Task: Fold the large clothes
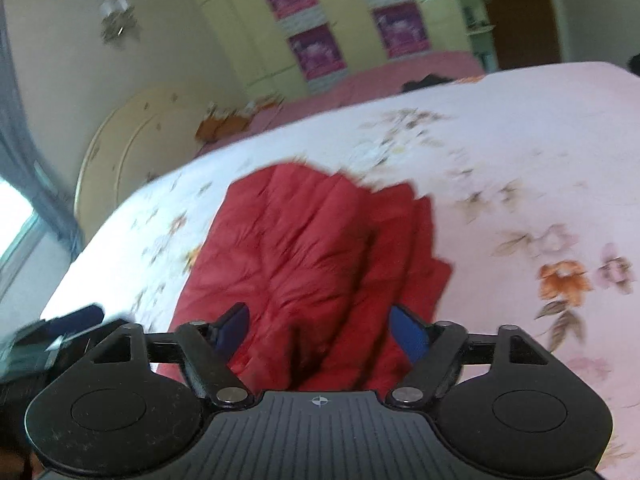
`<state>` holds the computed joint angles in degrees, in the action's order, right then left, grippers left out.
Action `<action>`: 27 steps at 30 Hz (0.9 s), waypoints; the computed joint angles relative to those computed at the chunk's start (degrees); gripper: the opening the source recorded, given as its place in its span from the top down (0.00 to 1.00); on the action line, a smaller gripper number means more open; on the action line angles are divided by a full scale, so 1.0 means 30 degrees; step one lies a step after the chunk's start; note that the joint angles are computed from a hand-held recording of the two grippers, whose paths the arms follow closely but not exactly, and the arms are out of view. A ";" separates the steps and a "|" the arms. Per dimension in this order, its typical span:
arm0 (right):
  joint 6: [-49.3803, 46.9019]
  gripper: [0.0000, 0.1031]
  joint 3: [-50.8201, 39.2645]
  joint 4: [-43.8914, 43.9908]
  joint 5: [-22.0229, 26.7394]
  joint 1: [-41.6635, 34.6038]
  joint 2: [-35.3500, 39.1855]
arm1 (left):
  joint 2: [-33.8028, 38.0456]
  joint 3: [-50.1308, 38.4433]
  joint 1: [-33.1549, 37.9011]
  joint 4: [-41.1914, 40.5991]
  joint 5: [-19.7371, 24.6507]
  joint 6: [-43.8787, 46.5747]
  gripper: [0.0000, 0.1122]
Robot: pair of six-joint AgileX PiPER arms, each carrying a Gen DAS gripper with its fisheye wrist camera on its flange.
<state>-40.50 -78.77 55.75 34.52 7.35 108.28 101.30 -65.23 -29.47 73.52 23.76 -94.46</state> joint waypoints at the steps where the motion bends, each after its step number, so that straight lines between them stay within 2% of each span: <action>1: 0.0663 0.50 -0.0223 -0.0627 0.0273 0.0217 0.0255 | 0.0524 -0.0184 0.0339 0.0164 0.0035 -0.0121 0.38; 3: 0.1778 0.54 -0.0416 -0.1892 0.0342 0.0590 0.0630 | 0.1278 -0.0451 0.0918 0.0179 -0.0427 0.0073 0.46; 5: 0.1552 0.76 -0.0238 -0.1784 0.0582 0.0554 0.0853 | 0.1933 -0.0613 0.1224 0.0700 -0.0885 -0.0279 0.51; 6: 0.1286 0.90 -0.0133 -0.1361 0.0837 0.0427 0.0887 | 0.2285 -0.0807 0.1259 0.1082 -0.1068 -0.0556 0.52; 9: 0.0040 0.95 0.0829 -0.0479 0.0419 0.0167 0.0107 | 0.2418 -0.0554 0.1179 0.3301 -0.1696 -0.2225 0.55; 12: -0.0656 0.95 0.1779 0.0287 -0.0031 -0.0324 -0.0796 | 0.2638 -0.0765 0.0805 0.4534 -0.2012 -0.2734 0.55; 14: -0.0330 0.95 0.2012 0.0227 0.0163 -0.0771 -0.0762 | 0.3112 -0.1277 0.0631 0.4065 -0.2233 -0.1899 0.54; 17: 0.0348 0.95 0.2434 0.0577 0.0154 -0.1357 0.0058 | 0.4158 -0.2108 0.0712 0.2625 -0.2888 -0.0245 0.52; 21: -0.0061 0.95 0.2563 0.1382 -0.0437 -0.1401 0.1327 | 0.5094 -0.2431 0.0338 0.4146 -0.2489 -0.1219 0.53; 24: -0.1800 0.95 0.2931 0.3310 -0.0449 -0.1595 0.1792 | 0.5290 -0.2395 0.0506 0.4373 -0.2807 -0.1248 0.52; 27: -0.0382 0.94 0.2462 0.1984 -0.0167 -0.1713 0.1341 | 0.5163 -0.2508 0.0555 0.2856 -0.2940 0.0347 0.52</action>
<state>-41.65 -71.39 61.70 34.02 2.21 112.30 116.79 -72.76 -27.81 82.09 14.94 -93.42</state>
